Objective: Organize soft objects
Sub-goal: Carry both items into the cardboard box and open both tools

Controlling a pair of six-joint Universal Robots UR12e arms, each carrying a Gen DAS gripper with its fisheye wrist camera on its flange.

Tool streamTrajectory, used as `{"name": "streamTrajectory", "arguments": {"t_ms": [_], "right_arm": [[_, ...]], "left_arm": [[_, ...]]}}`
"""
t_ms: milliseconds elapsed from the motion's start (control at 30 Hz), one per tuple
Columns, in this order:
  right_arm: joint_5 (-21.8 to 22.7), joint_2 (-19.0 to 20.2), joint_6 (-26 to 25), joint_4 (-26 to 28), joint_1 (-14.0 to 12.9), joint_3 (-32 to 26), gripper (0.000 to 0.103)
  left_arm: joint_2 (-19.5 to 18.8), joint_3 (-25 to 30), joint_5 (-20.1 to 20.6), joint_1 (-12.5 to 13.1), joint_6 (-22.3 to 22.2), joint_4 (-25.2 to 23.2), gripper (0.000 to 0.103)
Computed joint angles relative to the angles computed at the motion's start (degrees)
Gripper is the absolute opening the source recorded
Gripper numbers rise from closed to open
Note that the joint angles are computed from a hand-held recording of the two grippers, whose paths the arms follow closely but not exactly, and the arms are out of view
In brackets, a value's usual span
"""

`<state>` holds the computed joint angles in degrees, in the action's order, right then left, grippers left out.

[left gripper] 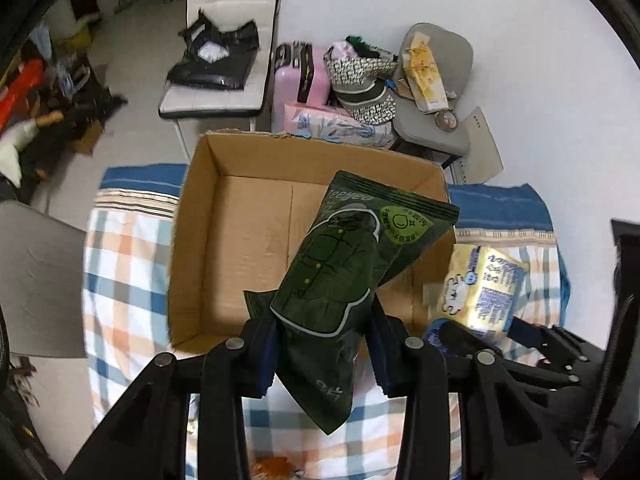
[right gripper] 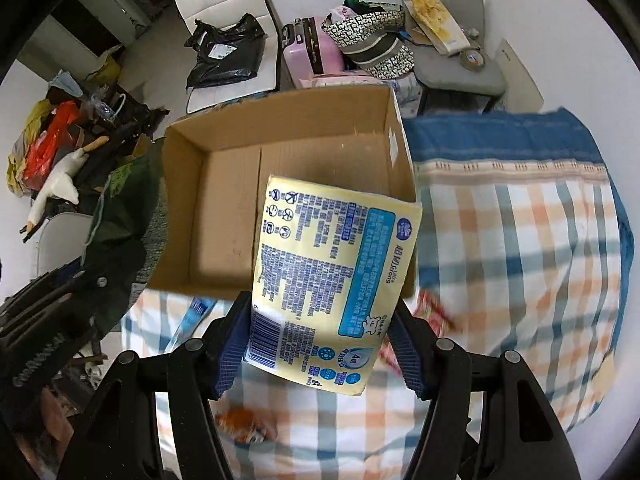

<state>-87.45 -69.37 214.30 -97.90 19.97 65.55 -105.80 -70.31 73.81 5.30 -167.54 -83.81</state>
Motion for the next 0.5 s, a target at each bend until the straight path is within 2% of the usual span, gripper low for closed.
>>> {"name": "streamTrajectory", "arguments": {"t_ms": [200,500], "right_arm": [[-0.1,5.5,-4.8,3.1,-2.1,-5.5,0.067],[2.2,13.0,-8.7,7.5,-3.9,-11.7,0.067]], "left_arm": [[-6.7,5.6,-2.6,-0.5,-5.0,-5.9,0.035],[-13.8,9.2,-7.1,-1.3,-9.5,-10.8,0.035]]}}
